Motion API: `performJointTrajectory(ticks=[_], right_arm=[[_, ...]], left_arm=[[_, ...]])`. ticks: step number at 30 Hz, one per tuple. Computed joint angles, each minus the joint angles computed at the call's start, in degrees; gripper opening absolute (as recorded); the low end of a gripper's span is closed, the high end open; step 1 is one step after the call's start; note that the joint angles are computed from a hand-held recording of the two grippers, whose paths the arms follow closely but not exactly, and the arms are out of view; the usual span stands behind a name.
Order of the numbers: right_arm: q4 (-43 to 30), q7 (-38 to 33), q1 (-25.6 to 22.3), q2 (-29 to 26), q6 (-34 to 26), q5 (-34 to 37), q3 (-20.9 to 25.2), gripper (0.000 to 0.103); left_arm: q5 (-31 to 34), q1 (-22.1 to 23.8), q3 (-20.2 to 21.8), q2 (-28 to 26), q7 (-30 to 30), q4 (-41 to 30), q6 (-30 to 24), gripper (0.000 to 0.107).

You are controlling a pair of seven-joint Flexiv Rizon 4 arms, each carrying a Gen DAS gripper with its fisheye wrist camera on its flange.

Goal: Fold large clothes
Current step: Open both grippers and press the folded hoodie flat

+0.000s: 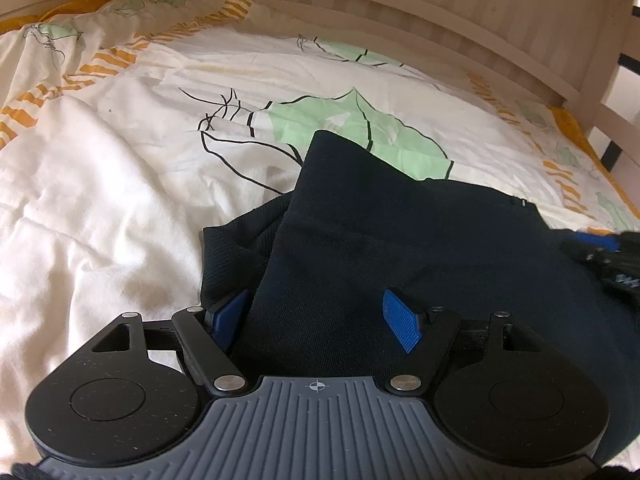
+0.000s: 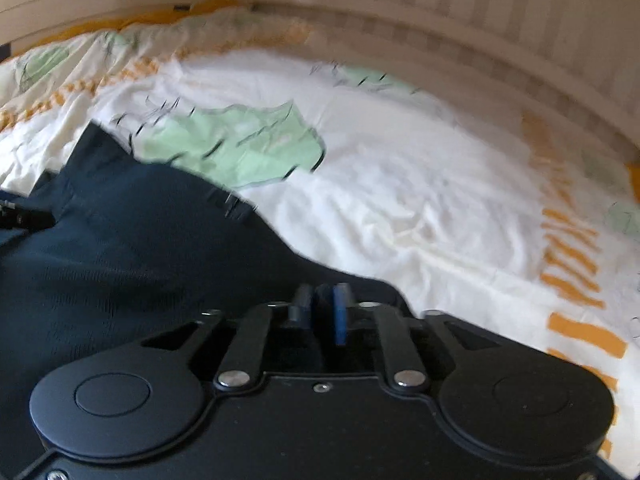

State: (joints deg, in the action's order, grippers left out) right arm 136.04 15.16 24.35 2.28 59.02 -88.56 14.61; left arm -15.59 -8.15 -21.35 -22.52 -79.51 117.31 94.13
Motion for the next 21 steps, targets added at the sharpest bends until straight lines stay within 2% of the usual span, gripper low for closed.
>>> performJointTrajectory(ticks=[1,3,5,7,11,13,15,17,18,19,21], right_arm=[[0.9,2.4,-0.2,1.6,-0.6,-0.8,0.2,0.059],[2.9,7.1,-0.5,5.5,-2.2,-1.2,1.0,0.074],[5.5,10.0,-0.5,10.1,-4.1,0.8,2.6,0.073],[7.2,9.8,0.3,13.5,-7.1,6.5,5.0,0.074],[9.1,11.5,2.3,17.0,-11.0,14.5,9.2,0.074],[9.2,12.6,3.2,16.7,-11.6,17.0,10.2,0.074],[9.2,11.8,4.4,15.8,-13.1,19.8,11.2,0.074],[9.2,9.7,5.6,14.4,-15.2,24.8,11.8,0.073],[9.2,8.4,6.5,14.0,-18.1,30.0,12.6,0.069],[10.0,9.2,7.0,14.3,-19.6,32.8,12.9,0.070],[14.3,16.0,6.1,17.8,-15.1,32.0,11.4,0.082]], left_arm=[[0.0,-0.3,0.6,0.6,0.0,-0.3,-1.7,0.072],[-0.2,-2.5,3.6,2.4,-0.7,-0.7,-4.5,0.072],[-0.8,-3.8,4.7,4.3,-1.2,0.3,-3.7,0.072],[-1.2,-3.6,3.6,5.8,0.0,1.6,-2.2,0.073],[1.1,-7.7,5.9,6.5,1.0,1.0,-2.2,0.073],[3.8,-11.6,9.8,5.6,0.0,-0.5,-2.9,0.073],[8.7,-17.8,17.6,4.1,-3.6,-2.9,-5.2,0.074],[14.5,-20.6,22.8,3.0,-9.1,-4.6,-8.0,0.075],[16.3,-19.9,22.9,3.0,-10.6,-4.3,-8.2,0.076],[14.4,-17.9,21.2,3.0,-8.8,-2.8,-6.5,0.079],[9.9,-12.5,15.2,3.7,-4.5,0.0,-4.4,0.079]])
